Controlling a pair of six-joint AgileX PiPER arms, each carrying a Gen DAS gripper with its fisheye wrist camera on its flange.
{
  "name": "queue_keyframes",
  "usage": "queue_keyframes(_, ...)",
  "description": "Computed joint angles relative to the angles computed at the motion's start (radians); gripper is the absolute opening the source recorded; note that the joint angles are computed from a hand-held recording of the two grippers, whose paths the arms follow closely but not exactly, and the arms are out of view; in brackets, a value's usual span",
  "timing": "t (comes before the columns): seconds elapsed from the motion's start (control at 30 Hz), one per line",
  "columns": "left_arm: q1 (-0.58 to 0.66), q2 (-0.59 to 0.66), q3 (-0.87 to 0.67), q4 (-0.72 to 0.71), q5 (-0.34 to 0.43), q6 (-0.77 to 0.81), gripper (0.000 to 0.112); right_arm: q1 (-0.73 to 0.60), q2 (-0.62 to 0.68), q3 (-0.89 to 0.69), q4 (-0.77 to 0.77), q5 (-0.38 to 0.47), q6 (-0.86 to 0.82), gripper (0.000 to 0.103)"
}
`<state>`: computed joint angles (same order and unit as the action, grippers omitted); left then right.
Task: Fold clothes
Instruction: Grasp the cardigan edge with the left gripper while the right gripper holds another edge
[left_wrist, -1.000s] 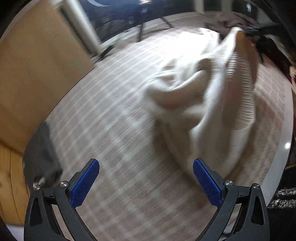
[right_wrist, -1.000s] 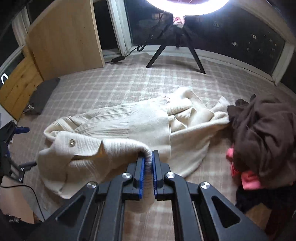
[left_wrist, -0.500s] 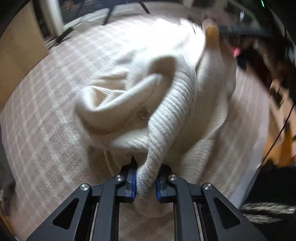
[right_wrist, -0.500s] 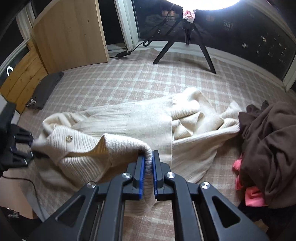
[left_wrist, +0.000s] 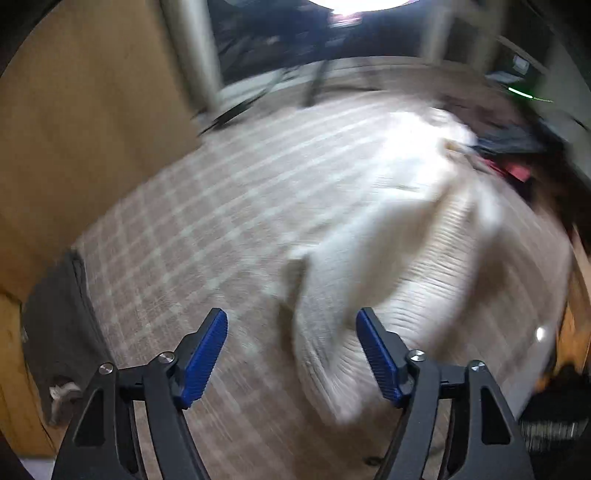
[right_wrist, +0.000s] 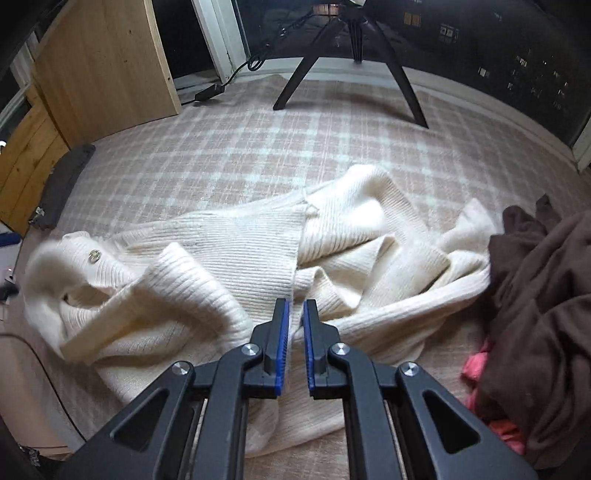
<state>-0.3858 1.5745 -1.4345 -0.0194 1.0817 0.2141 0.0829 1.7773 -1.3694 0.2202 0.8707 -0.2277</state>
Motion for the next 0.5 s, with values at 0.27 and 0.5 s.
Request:
queue_keyframes(0.27,-0.18,-0.026,0.048,-0.006,0.031,0.06,0.072,-0.002,0.032,-0.015,0.005,-0.004,-0.017,0.008)
queue_keyframes(0.5,-0.286,0.036,0.13,-0.007,-0.027,0.032,0.071,0.007,0.026,-0.015,-0.011,0.0,-0.023,0.008)
